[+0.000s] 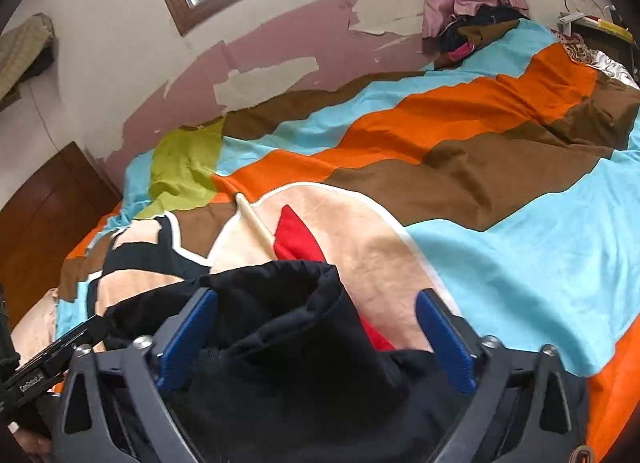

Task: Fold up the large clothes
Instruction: 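Grasp the jacket hem with both grippers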

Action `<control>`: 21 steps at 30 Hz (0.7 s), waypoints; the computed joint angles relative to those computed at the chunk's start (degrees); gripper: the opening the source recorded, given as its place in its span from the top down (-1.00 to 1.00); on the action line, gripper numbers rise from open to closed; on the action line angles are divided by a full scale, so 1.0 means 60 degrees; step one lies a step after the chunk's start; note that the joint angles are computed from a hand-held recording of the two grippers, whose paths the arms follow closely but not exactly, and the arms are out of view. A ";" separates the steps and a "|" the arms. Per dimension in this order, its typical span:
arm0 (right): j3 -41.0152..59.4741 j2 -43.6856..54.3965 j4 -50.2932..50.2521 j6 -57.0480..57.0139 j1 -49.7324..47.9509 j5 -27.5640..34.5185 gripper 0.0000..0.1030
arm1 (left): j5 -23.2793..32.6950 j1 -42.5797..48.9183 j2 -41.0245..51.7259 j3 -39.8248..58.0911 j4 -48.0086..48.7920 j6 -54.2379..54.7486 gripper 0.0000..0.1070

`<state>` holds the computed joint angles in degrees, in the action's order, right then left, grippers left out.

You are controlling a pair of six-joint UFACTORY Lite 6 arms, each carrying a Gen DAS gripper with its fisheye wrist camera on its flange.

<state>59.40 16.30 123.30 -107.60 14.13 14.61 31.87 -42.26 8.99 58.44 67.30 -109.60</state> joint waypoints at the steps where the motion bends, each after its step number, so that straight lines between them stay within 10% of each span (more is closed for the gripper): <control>1: 0.0085 0.0192 -0.0029 -0.0008 -0.0005 -0.0034 -0.54 | -0.0104 0.0116 0.0193 0.0057 -0.0176 0.0260 -0.89; 3: -0.0002 0.0315 -0.0030 0.0056 -0.0070 0.0049 0.18 | -0.0114 0.0043 0.0290 -0.0064 -0.0014 0.0042 -0.86; 5: -0.0455 0.0117 -0.0502 0.0565 -0.0440 0.0783 0.40 | -0.0081 -0.0231 -0.0228 -0.0740 0.0960 -0.1058 -0.53; 7: -0.1229 -0.0604 -0.0554 0.0466 -0.0687 0.1189 0.60 | -0.0409 -0.0370 -0.1044 -0.1415 0.1589 -0.1659 0.62; 8: -0.1647 -0.1075 -0.0835 0.0451 -0.0782 0.1318 0.64 | -0.0342 -0.0504 -0.1223 -0.1410 0.1305 -0.1415 0.86; 17: -0.5691 -0.7678 -0.6956 0.4227 -0.0605 0.0079 0.82 | 0.3619 -0.4974 -0.3560 -0.2562 -0.0746 -0.0554 0.95; 21: -0.7785 -1.1676 -1.0364 0.6238 -0.1748 0.2117 0.84 | 0.4920 -0.7399 -0.3676 -0.3307 -0.1803 -0.1499 0.95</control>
